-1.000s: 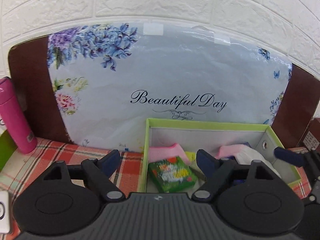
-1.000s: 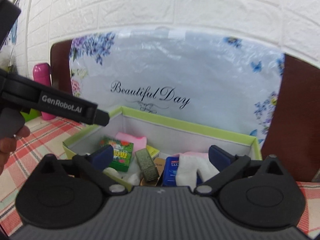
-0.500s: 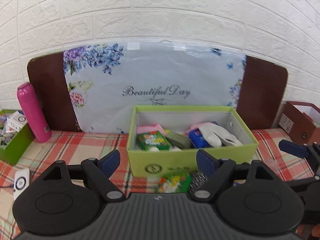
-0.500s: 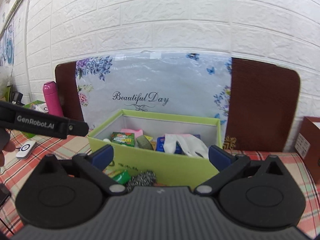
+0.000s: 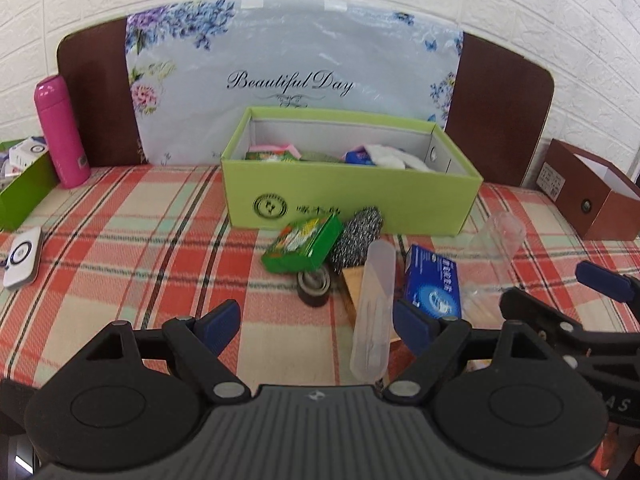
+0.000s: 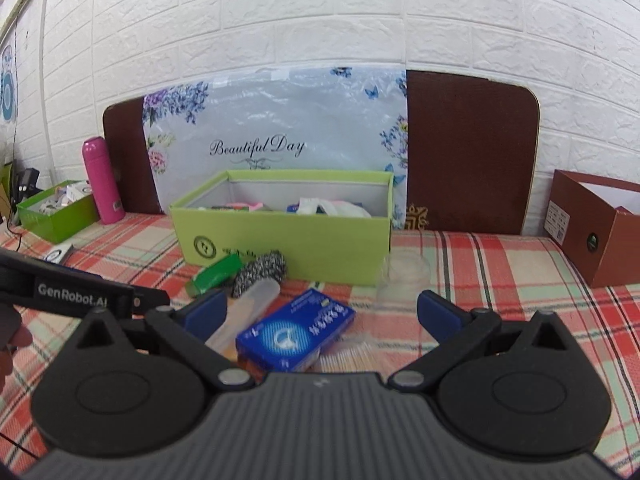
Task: Organize objects
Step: 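Withdraw both tools from the lime-green box back over the table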
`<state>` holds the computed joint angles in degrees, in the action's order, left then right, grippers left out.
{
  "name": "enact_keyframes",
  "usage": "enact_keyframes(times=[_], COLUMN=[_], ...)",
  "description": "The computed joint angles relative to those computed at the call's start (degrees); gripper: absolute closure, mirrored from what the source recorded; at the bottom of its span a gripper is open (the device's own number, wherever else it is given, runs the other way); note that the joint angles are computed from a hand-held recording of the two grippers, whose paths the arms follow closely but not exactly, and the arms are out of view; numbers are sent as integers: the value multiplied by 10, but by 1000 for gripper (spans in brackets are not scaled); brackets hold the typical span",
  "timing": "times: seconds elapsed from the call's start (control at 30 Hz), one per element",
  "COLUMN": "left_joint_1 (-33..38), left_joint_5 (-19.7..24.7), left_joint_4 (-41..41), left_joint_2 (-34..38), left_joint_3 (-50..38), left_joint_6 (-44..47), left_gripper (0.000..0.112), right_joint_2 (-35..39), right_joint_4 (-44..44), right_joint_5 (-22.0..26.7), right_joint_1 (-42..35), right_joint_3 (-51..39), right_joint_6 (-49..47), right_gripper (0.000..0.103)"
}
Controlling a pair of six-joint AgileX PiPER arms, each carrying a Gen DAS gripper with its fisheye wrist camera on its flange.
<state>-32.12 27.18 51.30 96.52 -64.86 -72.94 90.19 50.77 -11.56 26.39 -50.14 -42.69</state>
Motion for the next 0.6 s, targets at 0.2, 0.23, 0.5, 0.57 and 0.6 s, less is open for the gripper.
enact_keyframes(times=[0.2, 0.23, 0.5, 0.57, 0.6], left_joint_1=[-4, -5, 3, 6, 6], left_joint_5=[4, 1, -95, -115, -121], left_joint_4=[2, 7, 52, 42, 43], left_joint_2=[-4, -6, -27, -24, -23], left_joint_3=[24, 32, 105, 109, 109], left_joint_6=[-21, -29, -57, -44, -44], left_gripper=[26, 26, 26, 26, 26], right_joint_2=[-15, -16, -27, -25, -22], right_joint_4=[16, 20, -93, -129, -132], right_joint_5=[-21, -24, -22, -10, -7], right_joint_1=[12, 14, 3, -7, -10], right_joint_3=[50, 57, 114, 116, 115], right_joint_6=[-4, -7, 86, 111, 112], right_gripper=[0, 0, 0, 0, 0])
